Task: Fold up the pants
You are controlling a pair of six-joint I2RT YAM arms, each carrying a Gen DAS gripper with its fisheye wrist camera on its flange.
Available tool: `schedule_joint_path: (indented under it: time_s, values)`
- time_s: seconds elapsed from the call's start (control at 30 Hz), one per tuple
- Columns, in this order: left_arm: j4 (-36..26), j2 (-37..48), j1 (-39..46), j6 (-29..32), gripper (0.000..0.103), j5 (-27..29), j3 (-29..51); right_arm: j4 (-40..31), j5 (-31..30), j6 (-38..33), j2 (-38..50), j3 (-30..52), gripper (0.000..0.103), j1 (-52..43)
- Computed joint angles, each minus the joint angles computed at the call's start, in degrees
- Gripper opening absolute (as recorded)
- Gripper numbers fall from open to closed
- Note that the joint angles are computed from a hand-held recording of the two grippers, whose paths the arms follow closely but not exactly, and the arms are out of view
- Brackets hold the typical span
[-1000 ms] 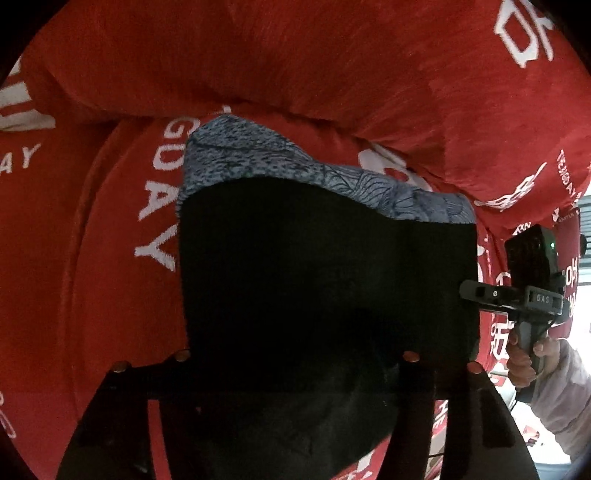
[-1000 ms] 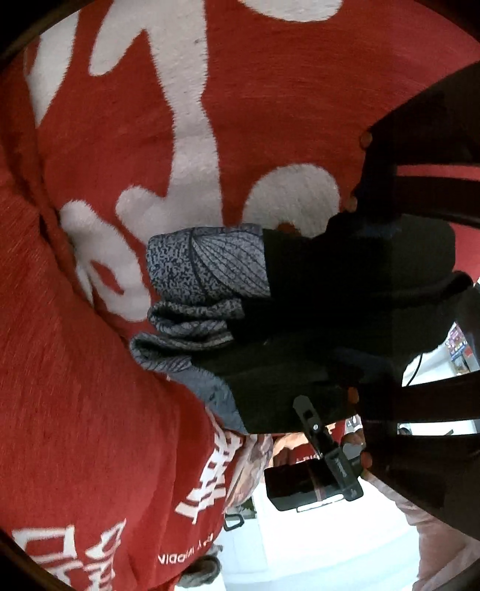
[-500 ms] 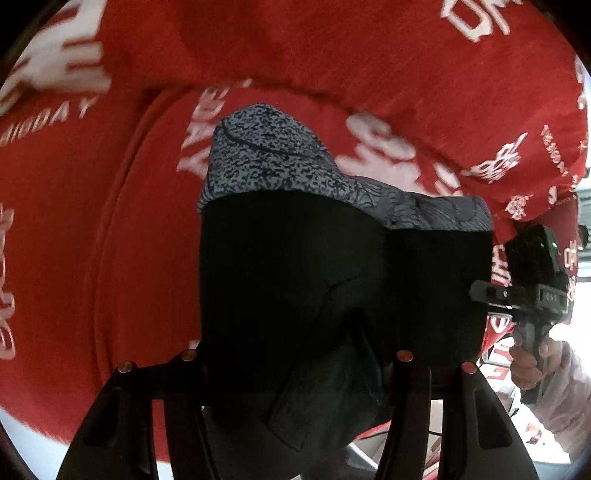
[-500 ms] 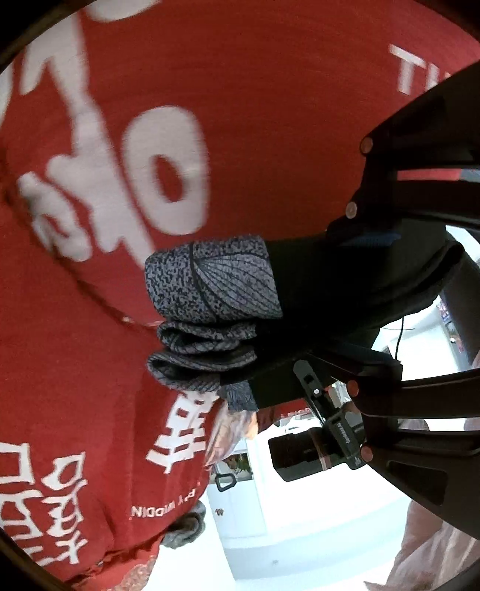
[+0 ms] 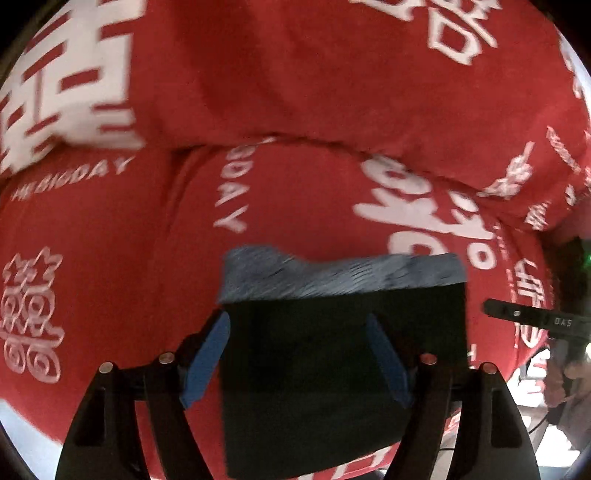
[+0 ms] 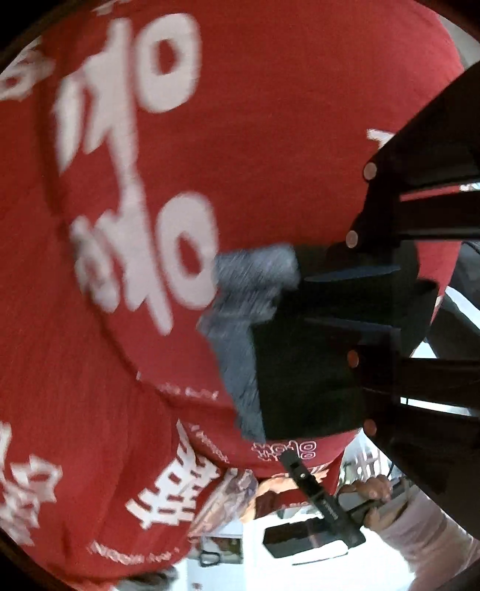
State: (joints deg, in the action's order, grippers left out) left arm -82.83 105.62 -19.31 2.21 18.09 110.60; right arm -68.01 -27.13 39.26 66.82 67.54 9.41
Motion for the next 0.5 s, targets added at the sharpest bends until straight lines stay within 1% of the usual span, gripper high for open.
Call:
schedule_joint_path:
  time_s: [0.03, 0.07, 0.1, 0.13, 0.2, 0.23, 0.3, 0.33, 0.4, 0.43, 0.47, 0.5]
  values:
    - [0.20, 0.37, -0.55, 0.08, 0.078, 0.28, 0.28, 2.47, 1.13, 2.52, 2.79, 2.04, 0.022, 3.29]
    - [1.70, 0.47, -1.66, -0.65, 0.078, -0.01, -0.87, 4.30, 1.99, 4.03, 5.44, 3.78, 0.022, 5.81]
    - [3.11, 0.47, -2.62, -1.53, 0.078, -0.84, -2.09, 5.23, 2.16, 4.06, 6.32, 3.58, 0.022, 6.82]
    - [5.30, 0.40, -4.33, -3.40, 0.078, -2.57, -4.19, 6.76, 2.88, 5.05, 8.48, 3.85, 0.022, 8.75]
    - [9.32, -0.44, -5.74, -4.55, 0.078, -6.36, -8.72, 7.97, 3.58, 5.55, 10.73, 2.94, 0.022, 9.85]
    - [10.30, -0.36, -6.15, -4.84, 0.078, -7.96, -10.04, 8.80, 4.11, 5.96, 11.89, 1.80, 0.019, 10.19]
    - [12.19, -0.21, -6.86, -5.40, 0.078, -10.23, -12.14, 11.54, 4.08, 6.83, 11.18, -1.43, 0.013, 9.66]
    - [12.16, -0.13, -6.93, -5.25, 0.078, -10.50, -12.18, 12.96, 3.36, 7.42, 10.32, -2.96, 0.008, 8.83]
    - [10.52, 0.29, -7.24, -5.15, 0.078, -11.65, -10.55, 14.03, 1.10, 8.96, 9.23, -4.16, 0.008, 7.36]
    - [8.98, 0.39, -7.49, -5.19, 0.078, -12.88, -9.44, 12.76, 1.14, 8.77, 8.97, -3.64, 0.008, 7.21]
    - [7.69, 0.38, -7.58, -5.31, 0.078, -13.70, -8.73, 11.16, 1.36, 8.10, 8.82, -2.90, 0.012, 7.21]
    - [5.90, 0.41, -7.63, -5.64, 0.078, -14.55, -7.78, 9.34, 1.46, 7.30, 8.48, -2.25, 0.013, 7.13]
